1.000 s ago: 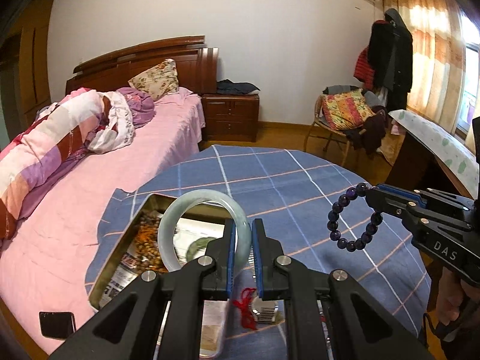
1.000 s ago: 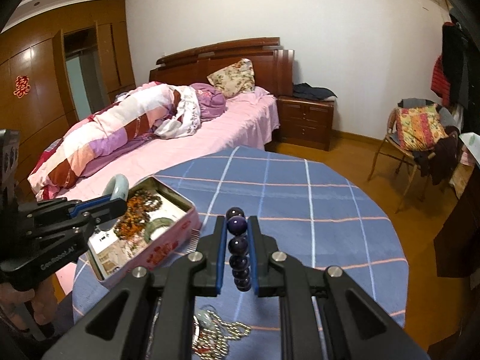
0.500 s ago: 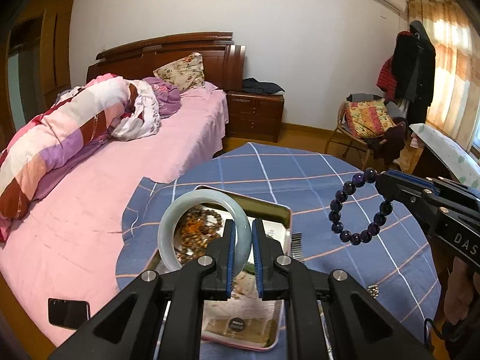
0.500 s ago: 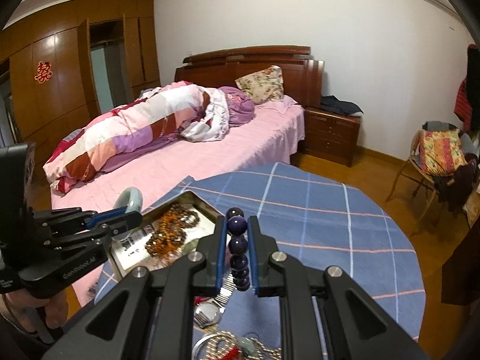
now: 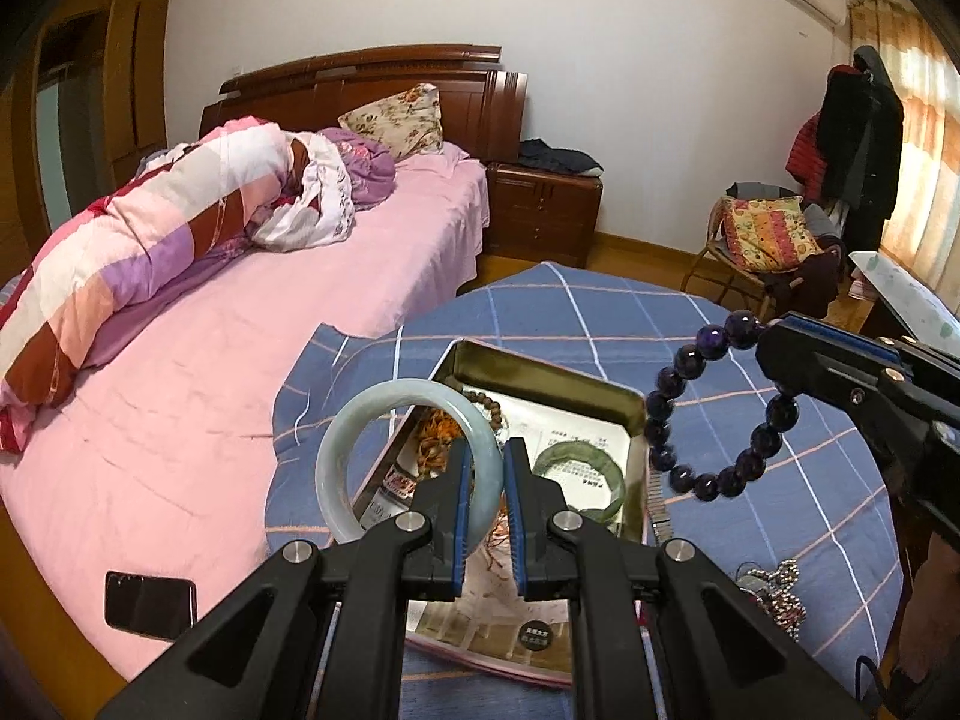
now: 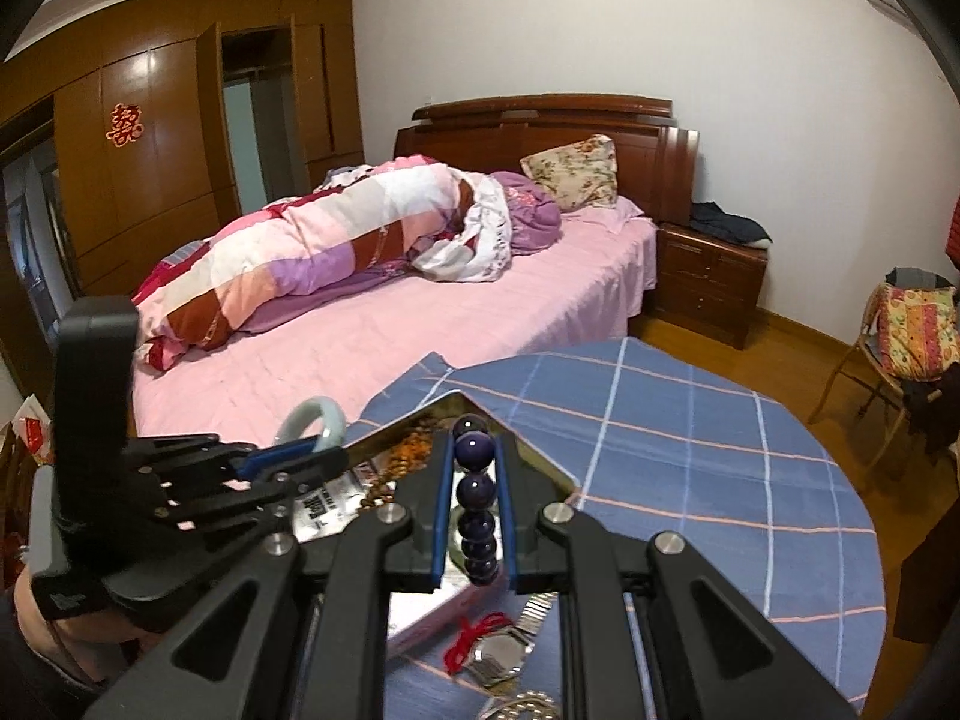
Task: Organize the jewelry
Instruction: 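Carry the white bangle into the tin with the left tool while the right tool drops the purple bracelet in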
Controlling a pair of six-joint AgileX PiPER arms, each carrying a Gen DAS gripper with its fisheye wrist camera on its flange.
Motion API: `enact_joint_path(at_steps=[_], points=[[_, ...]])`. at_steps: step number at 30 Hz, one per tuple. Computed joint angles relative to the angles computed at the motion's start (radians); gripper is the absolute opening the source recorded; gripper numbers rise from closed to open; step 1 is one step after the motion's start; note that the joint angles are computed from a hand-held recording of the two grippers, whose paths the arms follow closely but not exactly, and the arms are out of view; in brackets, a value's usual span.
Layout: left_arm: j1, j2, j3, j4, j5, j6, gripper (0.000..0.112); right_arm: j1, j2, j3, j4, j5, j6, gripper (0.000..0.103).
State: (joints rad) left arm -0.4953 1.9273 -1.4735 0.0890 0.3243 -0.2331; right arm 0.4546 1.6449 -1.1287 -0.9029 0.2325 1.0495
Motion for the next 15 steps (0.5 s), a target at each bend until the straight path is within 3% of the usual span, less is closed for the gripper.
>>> enact_joint_path(at_steps=[5,15], points=[[0.017,0.026,-0.011,-0.039,0.009,0.034,0.01,0.021,0.05,-0.032,0.019,-0.004,-0.023,0.016],[0.019,0.038,-0.009,-0.044,0.012,0.037,0.01,0.007,0.139,-0.069,0.213,-0.025,-0.183,0.016]])
